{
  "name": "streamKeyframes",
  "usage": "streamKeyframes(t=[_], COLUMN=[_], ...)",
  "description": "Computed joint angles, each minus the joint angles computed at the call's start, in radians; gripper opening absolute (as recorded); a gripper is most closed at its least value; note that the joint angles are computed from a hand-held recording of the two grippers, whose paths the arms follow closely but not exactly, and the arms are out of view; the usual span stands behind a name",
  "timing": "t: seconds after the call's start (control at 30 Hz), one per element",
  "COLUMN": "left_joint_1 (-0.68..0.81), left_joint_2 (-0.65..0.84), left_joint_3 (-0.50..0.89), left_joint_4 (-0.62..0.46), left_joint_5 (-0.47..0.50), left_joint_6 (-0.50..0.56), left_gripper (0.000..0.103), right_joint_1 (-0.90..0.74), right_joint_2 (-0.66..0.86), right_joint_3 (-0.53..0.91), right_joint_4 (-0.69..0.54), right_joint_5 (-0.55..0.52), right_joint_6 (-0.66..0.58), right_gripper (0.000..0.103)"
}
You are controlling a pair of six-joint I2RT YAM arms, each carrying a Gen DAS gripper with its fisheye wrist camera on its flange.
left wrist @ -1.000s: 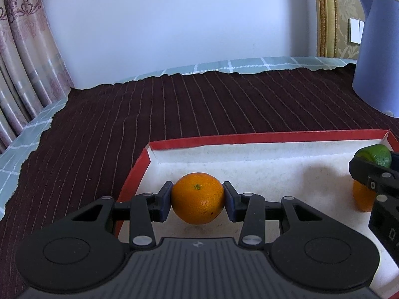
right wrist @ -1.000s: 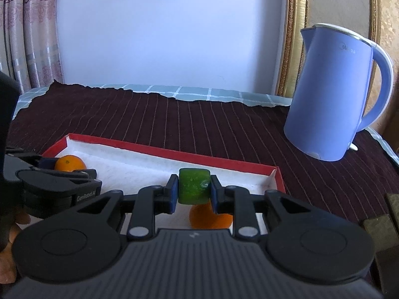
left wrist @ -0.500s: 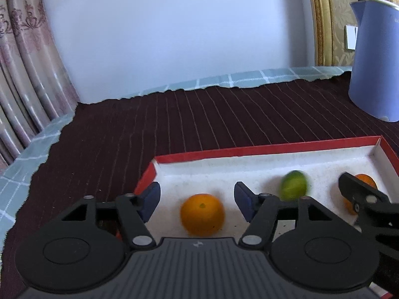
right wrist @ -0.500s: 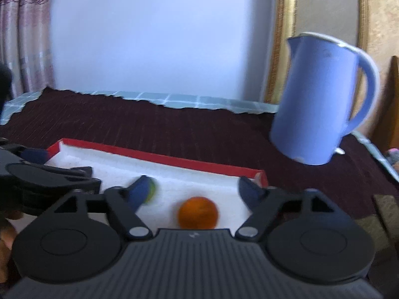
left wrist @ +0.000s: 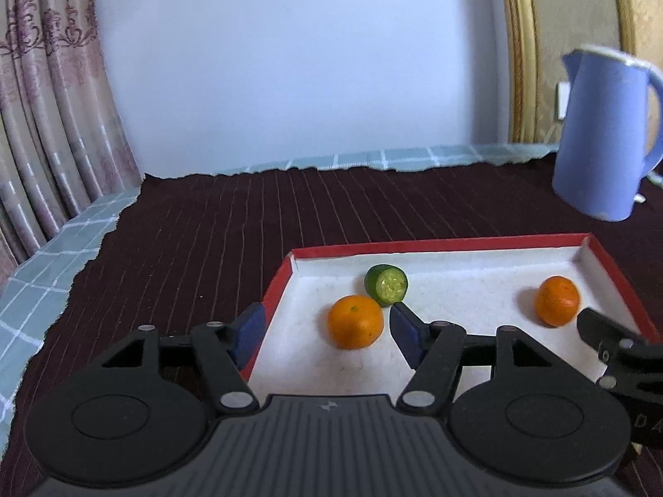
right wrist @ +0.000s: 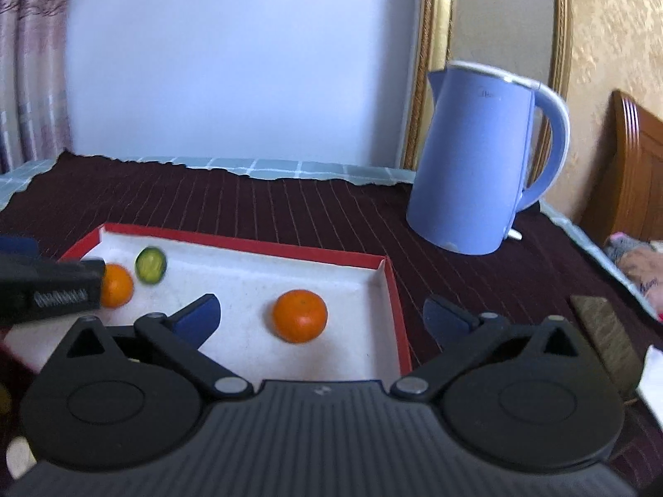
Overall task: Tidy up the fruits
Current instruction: 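Open the right tool releasing the lime while the left tool releases the orange, then withdraw both tools from the tray toward the fruits beside it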
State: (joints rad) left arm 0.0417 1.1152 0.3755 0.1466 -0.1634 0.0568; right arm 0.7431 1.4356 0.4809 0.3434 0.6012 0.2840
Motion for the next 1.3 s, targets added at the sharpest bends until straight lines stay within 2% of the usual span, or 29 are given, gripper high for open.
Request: streamKeyframes(t=[0.07, 0.13, 0.23, 0.37, 0.47, 0.67, 0.9, 1.13, 1.3], left_joint_1=[0.038, 0.084, 0.139, 0.1, 0.108, 0.056, 0.036, 0.132, 0.227], left_joint_2=[-0.084, -0.148, -0.255, -0.406, -0.482, -0.559, -0.62, -0.758, -0.844], left_joint_3=[-0.037, -0.067, -0.12, -0.198, -0.221, -0.248, -0.267, -0.282, -0.292], left_joint_4=[-0.029, -0.055, -0.095, -0.137, -0.201, -0.263, -0.319, -0.435, -0.519], left_joint_5=[0.047, 0.112, 0.17, 0.072, 0.094, 0.04, 0.022, 0.125, 0.223], left_joint_6=[-0.001, -0.006, -0.009, 0.006, 0.018, 0.002, -0.011, 0.038, 0.075], left_gripper=[0.067, 0.082, 0.082, 0.082, 0.082, 0.082, 0.082, 0.082, 0.082], right_joint_1=[0.02, 0.035, 0.06, 0.109, 0.127, 0.145, 0.167, 0.192, 0.129], right_joint_2=[-0.046, -0.105, -0.186, -0.251, -0.29, -0.318, -0.33, -0.374, -0.449], right_joint_3=[-0.067, -0.14, -0.205, -0.261, -0.279, -0.334, -0.363, -0.402, -0.436], right_joint_4=[0.061, 0.122, 0.125, 0.116, 0.072, 0.108, 0.111, 0.105, 0.071], right_joint_5=[-0.002, -0.017, -0.001, 0.045, 0.038, 0.021, 0.016, 0.04, -0.017], right_joint_6=[-0.016, -0.012, 0.034, 0.057, 0.104, 0.136, 0.159, 0.162, 0.162], right_gripper=[0.103, 0.103, 0.103, 0.103, 0.103, 0.103, 0.103, 0.103, 0.103])
